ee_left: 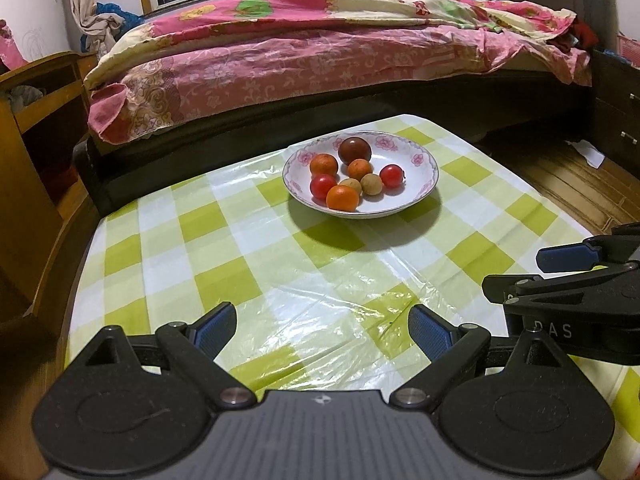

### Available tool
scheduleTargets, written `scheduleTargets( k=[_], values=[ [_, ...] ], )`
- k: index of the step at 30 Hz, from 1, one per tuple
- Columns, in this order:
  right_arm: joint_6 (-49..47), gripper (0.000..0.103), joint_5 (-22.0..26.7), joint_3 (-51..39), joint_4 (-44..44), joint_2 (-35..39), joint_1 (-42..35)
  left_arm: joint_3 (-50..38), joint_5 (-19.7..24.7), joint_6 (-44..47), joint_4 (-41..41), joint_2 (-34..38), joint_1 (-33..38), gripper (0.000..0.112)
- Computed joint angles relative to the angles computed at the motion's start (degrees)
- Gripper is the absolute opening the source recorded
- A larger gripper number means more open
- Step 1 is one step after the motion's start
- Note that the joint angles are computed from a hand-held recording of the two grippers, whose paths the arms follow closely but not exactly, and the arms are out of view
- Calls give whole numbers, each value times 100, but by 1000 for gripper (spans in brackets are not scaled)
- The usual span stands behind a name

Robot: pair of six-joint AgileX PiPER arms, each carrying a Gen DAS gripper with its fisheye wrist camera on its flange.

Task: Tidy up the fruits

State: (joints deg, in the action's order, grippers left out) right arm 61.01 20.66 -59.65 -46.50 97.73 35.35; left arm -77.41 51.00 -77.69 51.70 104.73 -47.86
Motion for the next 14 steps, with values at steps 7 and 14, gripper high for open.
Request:
scheduleTargets(
  k=[7, 14],
  values=[
    [-30, 49, -3, -11, 38, 17, 13, -19, 25, 0, -51, 20, 10, 99],
    [-140, 50, -32, -17, 159, 37, 2, -6, 13, -10, -85, 6, 23, 100]
  ],
)
